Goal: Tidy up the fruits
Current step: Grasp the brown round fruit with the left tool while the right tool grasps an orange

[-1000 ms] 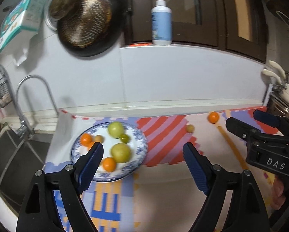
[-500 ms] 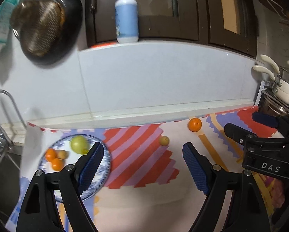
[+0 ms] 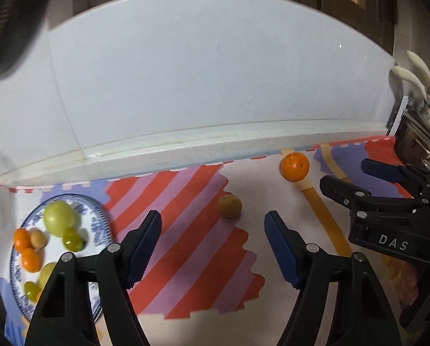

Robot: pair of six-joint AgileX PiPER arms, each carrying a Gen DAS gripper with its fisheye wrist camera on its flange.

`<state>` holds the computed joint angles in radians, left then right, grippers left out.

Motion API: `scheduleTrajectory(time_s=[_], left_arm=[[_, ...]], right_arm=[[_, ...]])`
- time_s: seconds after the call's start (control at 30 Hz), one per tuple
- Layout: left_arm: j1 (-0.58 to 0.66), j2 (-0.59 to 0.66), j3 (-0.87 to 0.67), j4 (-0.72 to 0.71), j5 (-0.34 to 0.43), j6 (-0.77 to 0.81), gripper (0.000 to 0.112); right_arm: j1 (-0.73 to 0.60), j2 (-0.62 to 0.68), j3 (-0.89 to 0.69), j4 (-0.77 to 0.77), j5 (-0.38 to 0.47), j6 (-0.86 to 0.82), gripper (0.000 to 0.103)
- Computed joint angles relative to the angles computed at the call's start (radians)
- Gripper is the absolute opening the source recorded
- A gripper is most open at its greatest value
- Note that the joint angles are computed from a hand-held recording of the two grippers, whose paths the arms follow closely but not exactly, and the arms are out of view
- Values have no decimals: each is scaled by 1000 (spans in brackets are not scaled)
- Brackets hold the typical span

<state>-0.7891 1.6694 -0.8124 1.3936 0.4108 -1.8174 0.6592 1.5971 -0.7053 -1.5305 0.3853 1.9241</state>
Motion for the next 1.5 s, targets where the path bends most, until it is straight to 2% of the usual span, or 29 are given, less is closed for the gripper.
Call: scheduleTrajectory(time_s=[0.2,0.4,0.53,0.67,0.77,0.93,1.0,1.1,1.27,1.37,1.5], left_arm=[[76,131,-103,-76,-113,111,64],[123,211,-167,-211,-187,243,57],[130,250,-207,-303,-196,346,49],[143,273,-233,-451,-209,501,36],[144,286,-247,-493,-209,542,28],[149,287,-246,-499,-218,551,28],[152,284,-245,-516,-221,567,28],[153,270,-233,-475,-222,526,28],[147,241,-212,-425,-213,487,28],[142,202,-177,-345,-214,415,28],[123,144,-131,-249,-201,318,28]], right_arm=[[-105,125,-89,-16,-124,-36,74],[-156,211,-156,16,-179,-90,70],[-176,245,-188,25,-201,-104,67],[-184,275,-226,109,-205,-203,62],[-188,299,-254,183,-211,-280,58],[-181,331,-287,231,-213,-329,51],[-176,344,-305,269,-208,-365,45],[-171,352,-315,262,-198,-361,44],[-163,304,-258,135,-187,-224,44],[-151,271,-219,42,-190,-111,43],[-119,214,-169,-6,-175,-44,43]])
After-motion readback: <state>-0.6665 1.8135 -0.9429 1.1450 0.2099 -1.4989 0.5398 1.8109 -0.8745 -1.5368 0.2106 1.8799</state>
